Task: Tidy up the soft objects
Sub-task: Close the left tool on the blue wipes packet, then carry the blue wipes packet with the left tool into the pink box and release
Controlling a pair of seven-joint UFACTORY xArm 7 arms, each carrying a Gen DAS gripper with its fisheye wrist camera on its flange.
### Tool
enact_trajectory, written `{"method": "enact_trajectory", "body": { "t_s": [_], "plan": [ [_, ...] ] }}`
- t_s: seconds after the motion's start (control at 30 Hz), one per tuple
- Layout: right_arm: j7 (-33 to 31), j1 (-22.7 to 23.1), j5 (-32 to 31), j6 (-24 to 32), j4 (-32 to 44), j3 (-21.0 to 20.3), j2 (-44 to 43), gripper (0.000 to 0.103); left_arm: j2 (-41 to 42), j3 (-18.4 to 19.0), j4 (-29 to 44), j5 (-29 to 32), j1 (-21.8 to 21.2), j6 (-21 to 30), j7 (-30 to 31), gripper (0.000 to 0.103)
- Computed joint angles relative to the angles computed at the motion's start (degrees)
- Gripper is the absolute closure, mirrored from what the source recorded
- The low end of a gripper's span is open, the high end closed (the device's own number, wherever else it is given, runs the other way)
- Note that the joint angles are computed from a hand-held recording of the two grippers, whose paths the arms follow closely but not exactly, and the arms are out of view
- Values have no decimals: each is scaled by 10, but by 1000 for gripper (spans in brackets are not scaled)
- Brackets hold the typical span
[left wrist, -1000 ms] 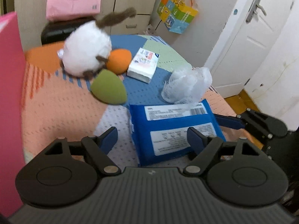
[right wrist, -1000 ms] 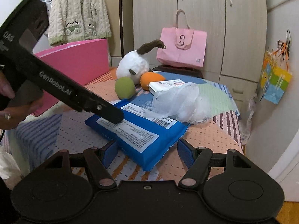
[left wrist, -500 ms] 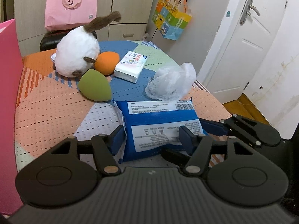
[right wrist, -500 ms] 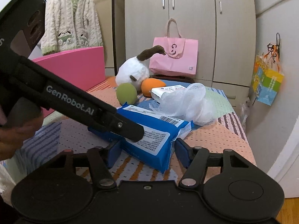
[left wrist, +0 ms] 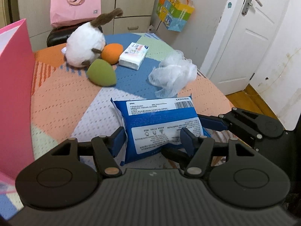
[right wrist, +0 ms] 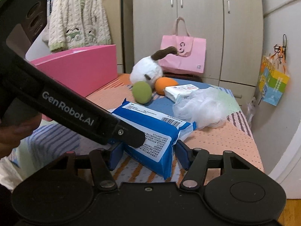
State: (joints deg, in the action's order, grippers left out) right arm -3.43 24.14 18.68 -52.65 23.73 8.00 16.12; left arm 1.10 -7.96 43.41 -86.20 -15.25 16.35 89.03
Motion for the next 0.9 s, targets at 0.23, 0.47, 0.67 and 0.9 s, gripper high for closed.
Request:
{"method": "enact_trajectory", "body": {
  "t_s": [0.23, 0.47, 0.67, 0.9],
  "plan": [
    [57, -15, -49, 51, -20, 12, -52, 38, -46, 17, -36, 68, 10, 26, -74, 41],
    [112, -27, -104, 173, -32, 21, -139, 41, -96, 54, -68, 143, 28, 93, -135, 41],
    [110, -13, -97, 253, -19, 38, -187, 43, -138, 90, -86, 211, 55, 154, -189, 41],
    [134, -19, -147, 369, 26, 67, -224, 44, -185, 140, -87, 319, 100, 252, -260, 41]
  ]
}}
